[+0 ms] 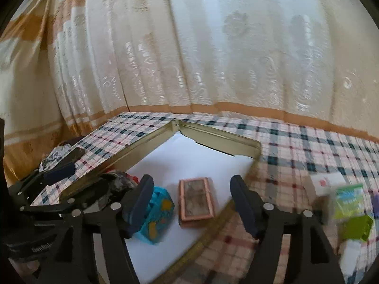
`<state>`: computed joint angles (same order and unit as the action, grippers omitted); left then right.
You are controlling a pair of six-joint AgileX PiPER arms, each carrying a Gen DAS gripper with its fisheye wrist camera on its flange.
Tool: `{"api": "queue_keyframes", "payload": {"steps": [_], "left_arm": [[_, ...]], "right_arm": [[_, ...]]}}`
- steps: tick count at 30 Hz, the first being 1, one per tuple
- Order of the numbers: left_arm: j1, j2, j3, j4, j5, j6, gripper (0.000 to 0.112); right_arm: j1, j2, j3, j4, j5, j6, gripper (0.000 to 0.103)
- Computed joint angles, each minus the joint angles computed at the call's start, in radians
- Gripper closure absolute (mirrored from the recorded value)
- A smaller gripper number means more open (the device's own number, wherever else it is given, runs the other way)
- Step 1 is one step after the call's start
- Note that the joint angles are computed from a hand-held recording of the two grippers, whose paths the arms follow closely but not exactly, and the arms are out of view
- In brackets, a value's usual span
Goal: Organize rigid objects
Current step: 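Move the left tool to the brown comb while the right tool approaches the white charger, then grasp the brown comb with the left tool while the right tool grasps the white charger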
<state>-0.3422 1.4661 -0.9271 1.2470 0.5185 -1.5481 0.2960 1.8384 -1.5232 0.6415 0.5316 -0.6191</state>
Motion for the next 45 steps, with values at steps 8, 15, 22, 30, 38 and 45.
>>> {"api": "queue_keyframes", "payload": {"steps": [8, 15, 22, 30, 38, 45], "left_arm": [[-0.133, -0.026, -0.032, 0.039, 0.040, -0.080, 0.013], [-0.267, 0.079, -0.135, 0.024, 0.067, -0.060, 0.011], [-0.340, 0.218, -0.274, -0.078, 0.062, 0.055, 0.011], [-0.361, 0.374, -0.446, -0.303, 0.048, 0.320, 0.011], [-0.373, 0.479, -0.580, -0.495, 0.068, 0.571, 0.028], [-0.381, 0.534, -0.654, -0.616, 0.094, 0.716, 0.028]], "right_arm": [[-0.141, -0.179, 0.235, 0.176, -0.028, -0.186, 0.031], [-0.292, -0.263, 0.332, 0.227, -0.034, -0.303, 0.030], [-0.433, -0.261, 0.331, 0.253, -0.041, -0.333, 0.030], [-0.498, -0.243, 0.329, 0.256, -0.108, -0.332, 0.030], [-0.526, -0.231, 0.331, 0.306, -0.115, -0.368, 0.029], [-0.521, -0.202, 0.289, 0.177, -0.095, -0.222, 0.025]]}}
